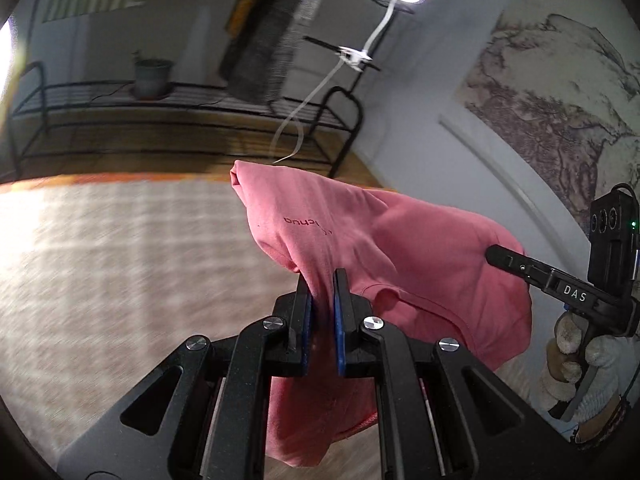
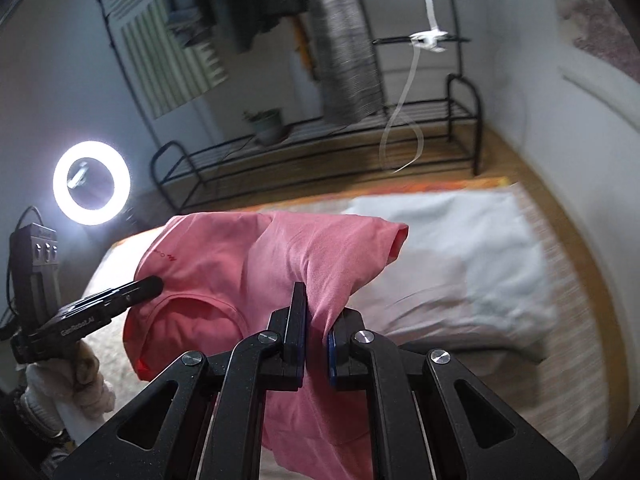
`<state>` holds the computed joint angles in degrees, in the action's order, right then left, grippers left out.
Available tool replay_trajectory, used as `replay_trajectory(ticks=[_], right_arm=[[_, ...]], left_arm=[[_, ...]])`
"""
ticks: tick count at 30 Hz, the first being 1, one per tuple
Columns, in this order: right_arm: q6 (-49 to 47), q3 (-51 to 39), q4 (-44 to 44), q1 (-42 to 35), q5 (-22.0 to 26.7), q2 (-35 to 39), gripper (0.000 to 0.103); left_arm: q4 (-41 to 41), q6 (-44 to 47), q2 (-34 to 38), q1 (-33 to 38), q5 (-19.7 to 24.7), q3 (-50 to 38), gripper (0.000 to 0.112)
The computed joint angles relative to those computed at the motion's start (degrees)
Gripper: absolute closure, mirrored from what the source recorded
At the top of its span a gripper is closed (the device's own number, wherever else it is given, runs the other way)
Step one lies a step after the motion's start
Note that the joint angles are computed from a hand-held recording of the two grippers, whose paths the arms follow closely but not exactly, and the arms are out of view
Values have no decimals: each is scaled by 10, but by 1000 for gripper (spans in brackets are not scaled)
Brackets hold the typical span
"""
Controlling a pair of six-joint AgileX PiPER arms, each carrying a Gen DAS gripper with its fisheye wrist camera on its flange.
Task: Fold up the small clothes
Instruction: 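Carry the shirt with both grippers onto the clothes stack and release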
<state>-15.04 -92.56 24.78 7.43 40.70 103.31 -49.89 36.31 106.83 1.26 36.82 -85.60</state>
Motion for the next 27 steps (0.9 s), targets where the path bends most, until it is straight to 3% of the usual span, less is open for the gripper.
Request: replay_trajectory(ticks=[9, 13, 18, 21, 23, 24, 25, 27], right_arm=[[-59, -145, 20, -103, 35, 96, 97], [-76, -210, 31, -128, 54, 146, 97], [-87, -266, 36, -147, 75, 201, 96], [-53, -316, -5, -146, 105, 242, 96], [0, -350, -68, -138, 127, 266, 93], [21, -365, -93, -136, 138, 275, 91], [32, -362, -104, -136, 137, 274, 88], [37, -331, -105, -138, 119, 258, 79]], left_arm=[[127, -181, 176, -107, -2, -271, 105], [189, -257, 260, -134, 23, -396, 105], [233, -304, 320, -150, 44, -472, 105], [289, -344, 367, -161, 100, -555, 104], [307, -355, 368, -162, 109, -559, 93], [299, -346, 359, -160, 101, -542, 79], [294, -337, 341, -159, 80, -509, 66], [299, -331, 312, -160, 46, -457, 57]])
